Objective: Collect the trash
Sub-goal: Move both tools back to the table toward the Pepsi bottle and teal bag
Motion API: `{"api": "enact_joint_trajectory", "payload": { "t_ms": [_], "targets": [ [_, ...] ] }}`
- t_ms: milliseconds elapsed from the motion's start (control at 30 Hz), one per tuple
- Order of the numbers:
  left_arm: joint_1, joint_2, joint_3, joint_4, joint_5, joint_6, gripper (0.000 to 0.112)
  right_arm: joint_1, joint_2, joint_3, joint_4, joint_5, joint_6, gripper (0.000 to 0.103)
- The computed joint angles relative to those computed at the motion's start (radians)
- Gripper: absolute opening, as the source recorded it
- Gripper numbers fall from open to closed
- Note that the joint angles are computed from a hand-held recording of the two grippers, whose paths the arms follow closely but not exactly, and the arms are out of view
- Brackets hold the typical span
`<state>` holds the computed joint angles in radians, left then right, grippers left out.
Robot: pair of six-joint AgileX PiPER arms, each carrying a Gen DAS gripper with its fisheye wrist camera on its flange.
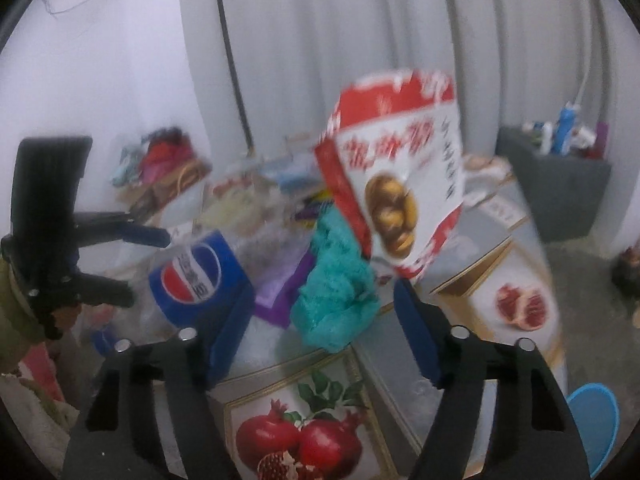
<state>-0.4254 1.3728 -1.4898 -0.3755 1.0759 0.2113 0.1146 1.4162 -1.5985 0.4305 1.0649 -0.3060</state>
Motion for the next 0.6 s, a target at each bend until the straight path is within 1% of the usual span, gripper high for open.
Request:
{"api": "enact_joint_trajectory", "payload": {
  "t_ms": [33, 100, 200, 233, 267, 333, 500, 600],
  "targets": [
    [0.004, 0.011, -0.004, 0.002, 0.005, -0.008, 0.082, -0.002, -0.002, 0.009, 0.002, 0.009, 0.000, 0.061],
    [0.014, 0.027, -0.004, -0.006, 0.013, -0.007, 0.079, 0.002, 0.007, 0.010, 0.006, 0.028, 0.004, 0.057],
    [0.025, 0.041, 0.000, -0.025, 0.015, 0.002, 0.075, 0.003, 0.027, 0.015, 0.010, 0.031, 0.006, 0.054],
    [0.028, 0.048, -0.005, -0.030, 0.020, 0.000, 0.074, 0.001, 0.036, 0.008, 0.011, 0.044, 0.012, 0.053],
    [0.028, 0.055, -0.008, -0.028, 0.024, -0.006, 0.073, -0.006, 0.048, -0.002, 0.022, 0.059, 0.014, 0.050],
    [0.029, 0.066, -0.014, -0.021, 0.035, -0.019, 0.066, -0.023, 0.056, -0.008, 0.042, 0.074, 0.009, 0.050],
    [0.023, 0.085, -0.020, -0.012, 0.049, -0.059, 0.063, -0.035, 0.054, -0.008, 0.048, 0.093, 0.015, 0.045],
    [-0.010, 0.081, -0.020, 0.033, 0.037, -0.087, 0.063, -0.033, 0.054, -0.012, 0.040, 0.106, 0.023, 0.041]
  ]
}}
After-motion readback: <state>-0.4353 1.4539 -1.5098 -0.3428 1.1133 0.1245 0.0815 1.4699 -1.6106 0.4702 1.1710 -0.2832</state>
